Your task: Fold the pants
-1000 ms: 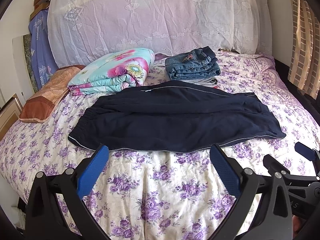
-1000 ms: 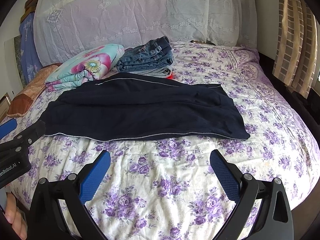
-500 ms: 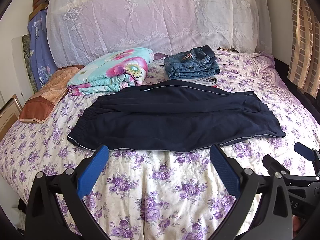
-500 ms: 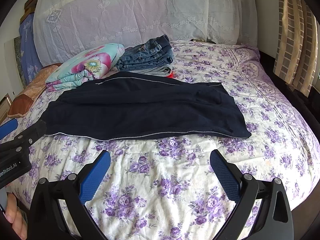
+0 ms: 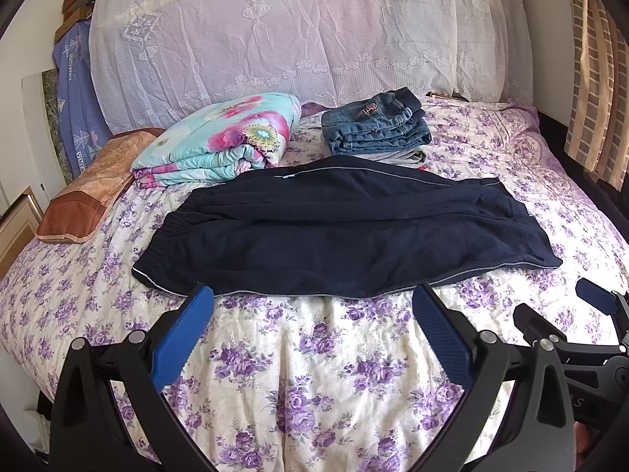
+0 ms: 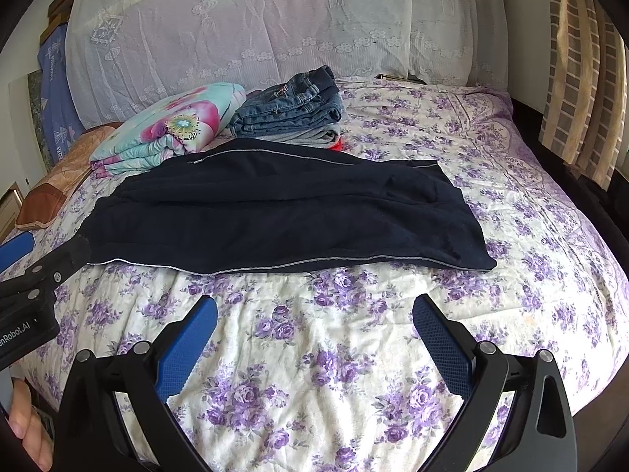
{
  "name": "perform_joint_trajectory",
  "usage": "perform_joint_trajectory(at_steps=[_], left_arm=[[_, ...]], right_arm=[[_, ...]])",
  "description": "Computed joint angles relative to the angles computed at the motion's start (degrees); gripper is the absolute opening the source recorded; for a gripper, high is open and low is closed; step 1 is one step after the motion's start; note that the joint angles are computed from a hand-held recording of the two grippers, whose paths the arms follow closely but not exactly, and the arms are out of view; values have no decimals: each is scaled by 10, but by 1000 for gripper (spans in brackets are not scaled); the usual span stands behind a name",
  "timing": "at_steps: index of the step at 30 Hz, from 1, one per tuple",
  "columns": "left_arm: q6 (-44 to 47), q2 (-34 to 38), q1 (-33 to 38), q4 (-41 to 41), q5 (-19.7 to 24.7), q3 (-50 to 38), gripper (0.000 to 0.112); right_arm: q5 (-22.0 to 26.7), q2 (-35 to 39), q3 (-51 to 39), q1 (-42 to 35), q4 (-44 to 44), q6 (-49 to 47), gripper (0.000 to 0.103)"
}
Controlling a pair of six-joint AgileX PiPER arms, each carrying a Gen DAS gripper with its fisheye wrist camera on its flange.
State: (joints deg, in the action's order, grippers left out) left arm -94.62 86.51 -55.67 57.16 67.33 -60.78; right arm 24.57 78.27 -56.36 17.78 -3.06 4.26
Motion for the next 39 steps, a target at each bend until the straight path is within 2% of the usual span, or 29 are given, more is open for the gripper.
perform_joint_trajectory(at_steps=[21,28,29,31,35,39], left_arm=[[0,7,2,-3,-6,-3,98],[11,0,26,-12,-30,9,98],[16,-1,37,-22,-47,14,98],[45,-11,85,-72,-115,37,98],[111,-22,236,-197,-305,130,98],[211,-6,402,-308,-403,187,98]], right_arm=[[17,16,-21,5,-3,-5,100],[18,27,-26,10,-12,-2,100],[18,31,-27,8,-14,-2,100],[16,40,-27,0,-12,-5,100],[23,70,-34,-28,19,-25,100],[33,96,-44,-52,69,-65,100]])
